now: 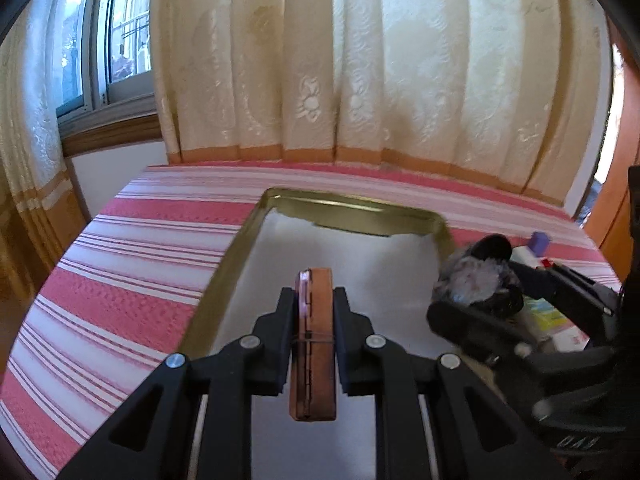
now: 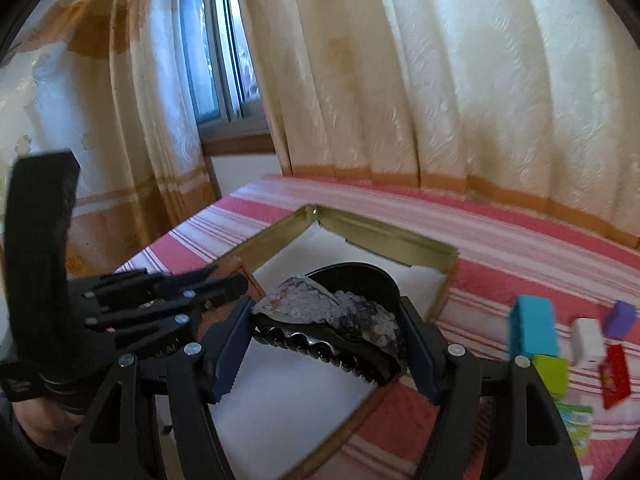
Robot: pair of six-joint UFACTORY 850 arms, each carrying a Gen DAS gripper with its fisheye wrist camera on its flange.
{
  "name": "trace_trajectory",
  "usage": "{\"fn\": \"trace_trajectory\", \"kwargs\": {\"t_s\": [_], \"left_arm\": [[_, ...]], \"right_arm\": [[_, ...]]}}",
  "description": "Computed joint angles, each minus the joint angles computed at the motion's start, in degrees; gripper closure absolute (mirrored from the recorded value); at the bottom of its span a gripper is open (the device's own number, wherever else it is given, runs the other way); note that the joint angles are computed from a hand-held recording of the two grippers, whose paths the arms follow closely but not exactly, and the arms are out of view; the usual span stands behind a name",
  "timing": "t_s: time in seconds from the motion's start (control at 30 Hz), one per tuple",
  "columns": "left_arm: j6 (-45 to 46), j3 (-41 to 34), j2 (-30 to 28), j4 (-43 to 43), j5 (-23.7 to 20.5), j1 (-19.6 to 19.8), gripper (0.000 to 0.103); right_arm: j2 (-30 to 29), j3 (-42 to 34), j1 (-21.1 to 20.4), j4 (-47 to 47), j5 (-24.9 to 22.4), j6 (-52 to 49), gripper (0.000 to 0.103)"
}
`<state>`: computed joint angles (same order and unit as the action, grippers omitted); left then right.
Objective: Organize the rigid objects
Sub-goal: 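Lower the card case and clip into the tray and open both grippers, then grasp the white box with the red seal with the right gripper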
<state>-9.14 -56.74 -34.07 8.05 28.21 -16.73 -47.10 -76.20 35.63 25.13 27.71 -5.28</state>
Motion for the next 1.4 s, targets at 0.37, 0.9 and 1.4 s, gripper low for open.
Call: {"fn": "trace_trajectory", "kwargs": {"t_s": [0.37,0.9,1.4], "left_arm": [[4.9,1.0,1.2,-9.5,1.4,0.5,0.022],[9.9,15.6,4.6,-19.7,23.5,-13.8,0.0],[10.9,13.9,3.5,-19.8,20.5,-15.5,0.0]], "right_arm": [[-0.7,-0.2,-0.3,1.0,2.3,-1.2,0.01],[16.5,32.4,2.6,22.2,22.4,-3.4,0.006],[11.4,25.3,-1.3,26.5,8.5,-7.3,0.006]]}}
